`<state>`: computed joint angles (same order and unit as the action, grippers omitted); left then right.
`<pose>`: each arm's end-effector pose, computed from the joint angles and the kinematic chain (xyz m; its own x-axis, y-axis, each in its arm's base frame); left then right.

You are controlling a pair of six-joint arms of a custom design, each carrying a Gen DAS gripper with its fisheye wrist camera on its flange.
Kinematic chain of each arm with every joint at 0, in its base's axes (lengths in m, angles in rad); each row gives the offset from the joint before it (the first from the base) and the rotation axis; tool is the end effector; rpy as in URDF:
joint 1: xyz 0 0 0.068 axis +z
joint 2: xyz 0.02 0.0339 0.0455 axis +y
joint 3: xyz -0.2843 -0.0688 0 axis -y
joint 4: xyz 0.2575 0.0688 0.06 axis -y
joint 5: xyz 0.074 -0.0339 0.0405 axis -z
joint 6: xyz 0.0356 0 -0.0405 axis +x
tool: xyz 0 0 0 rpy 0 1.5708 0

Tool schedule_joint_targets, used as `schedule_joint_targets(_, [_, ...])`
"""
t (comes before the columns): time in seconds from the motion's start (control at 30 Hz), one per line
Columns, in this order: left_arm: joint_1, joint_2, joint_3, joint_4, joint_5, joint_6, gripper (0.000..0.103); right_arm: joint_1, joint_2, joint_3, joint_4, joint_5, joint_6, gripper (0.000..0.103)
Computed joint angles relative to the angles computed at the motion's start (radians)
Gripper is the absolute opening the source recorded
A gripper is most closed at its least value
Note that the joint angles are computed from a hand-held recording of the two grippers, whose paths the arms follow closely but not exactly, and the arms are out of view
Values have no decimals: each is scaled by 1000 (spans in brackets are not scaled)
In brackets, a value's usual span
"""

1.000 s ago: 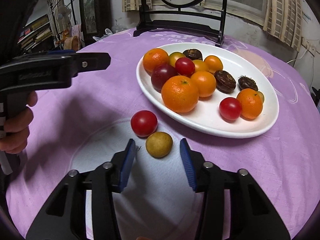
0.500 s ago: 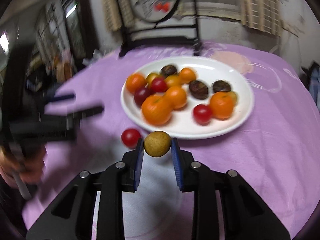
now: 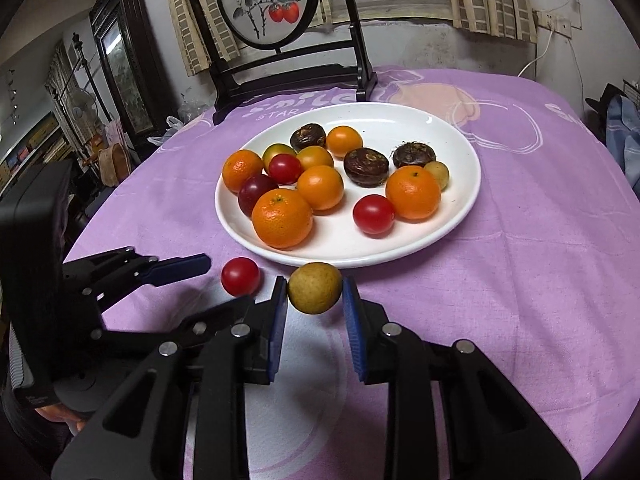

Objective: Organize fruits
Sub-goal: 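Grasp the last yellow-brown fruit with the right tool while the left tool grasps the last red tomato, then place the yellow-brown fruit and red tomato on the oval plate, open both tools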

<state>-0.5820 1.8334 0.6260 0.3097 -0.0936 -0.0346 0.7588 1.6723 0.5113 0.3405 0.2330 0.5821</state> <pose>0.2605 -0.1674 0.0831 -0.6700 0.3997 -0.6256 0.4757 0.8781 0.0515 0.2092 0.1870 0.1046 -0.7486 0.0273 -0.6624 -0.1719 0.9570 0.2338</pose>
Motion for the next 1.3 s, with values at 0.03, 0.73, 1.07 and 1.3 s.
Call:
schedule_joint_targets(0.03, [2,11,10,1,1,-7,50,3,4,3,-3,2,-1,28])
schedule_joint_targets(0.73, [-13,51,35,2,-4,-16,30,20,8,4,1,15,3,28])
schedule_joint_targets(1.07, [-36,-65,-60,40,-24,-28,30,76,-45,-32,24,99,14,28])
schedule_joint_targets(1.3, [30,-178,-13,8,13,-27,30,-15,-60,7,70,135,-19,28])
